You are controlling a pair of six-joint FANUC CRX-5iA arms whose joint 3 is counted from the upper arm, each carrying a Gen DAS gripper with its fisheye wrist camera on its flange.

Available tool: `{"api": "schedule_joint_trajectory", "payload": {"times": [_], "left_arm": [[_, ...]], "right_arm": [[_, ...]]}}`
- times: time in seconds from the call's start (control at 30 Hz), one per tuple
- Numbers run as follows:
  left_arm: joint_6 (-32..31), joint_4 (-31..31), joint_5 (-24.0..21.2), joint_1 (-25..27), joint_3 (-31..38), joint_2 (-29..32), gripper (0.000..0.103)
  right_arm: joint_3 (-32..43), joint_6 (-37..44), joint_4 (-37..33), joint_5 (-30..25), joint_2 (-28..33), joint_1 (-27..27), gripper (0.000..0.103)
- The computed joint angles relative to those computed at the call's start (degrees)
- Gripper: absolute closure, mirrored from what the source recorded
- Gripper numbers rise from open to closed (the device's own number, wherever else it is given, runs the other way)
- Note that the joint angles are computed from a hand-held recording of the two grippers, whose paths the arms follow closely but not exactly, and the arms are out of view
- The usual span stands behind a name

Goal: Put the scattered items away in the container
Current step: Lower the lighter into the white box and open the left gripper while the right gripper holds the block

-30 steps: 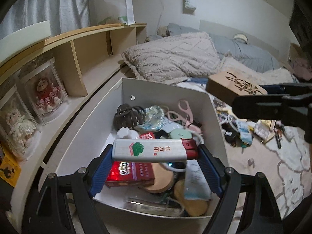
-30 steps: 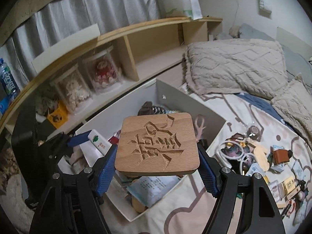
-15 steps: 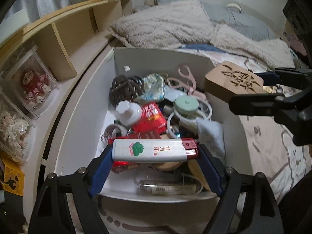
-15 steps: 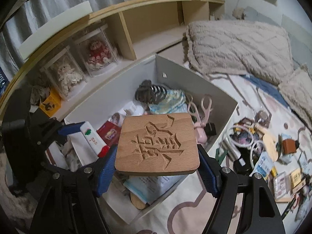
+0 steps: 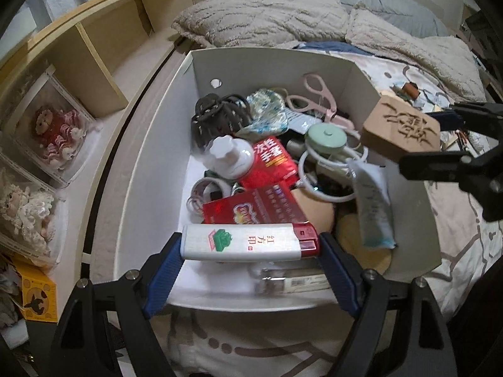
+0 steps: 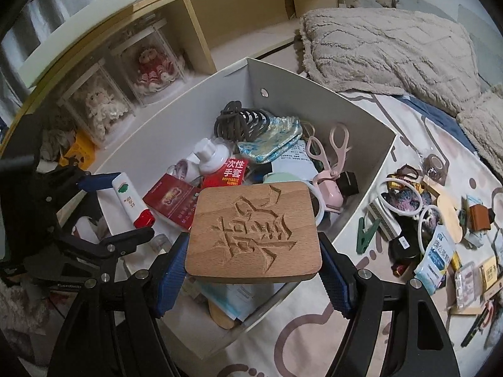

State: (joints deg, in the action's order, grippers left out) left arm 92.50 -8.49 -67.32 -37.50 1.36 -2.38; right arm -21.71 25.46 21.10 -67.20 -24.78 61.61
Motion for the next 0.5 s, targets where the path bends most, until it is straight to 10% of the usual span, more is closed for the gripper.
{"api": "schedule_joint_trajectory", "payload": {"times": [0.5], "left_arm": [[-3.24, 0.26, -4.40, 1.91, 0.76, 0.52, 0.019]], "right_arm": [[0.84, 2.42, -1.65, 1.23, 1.51, -0.75, 0.026]]}}
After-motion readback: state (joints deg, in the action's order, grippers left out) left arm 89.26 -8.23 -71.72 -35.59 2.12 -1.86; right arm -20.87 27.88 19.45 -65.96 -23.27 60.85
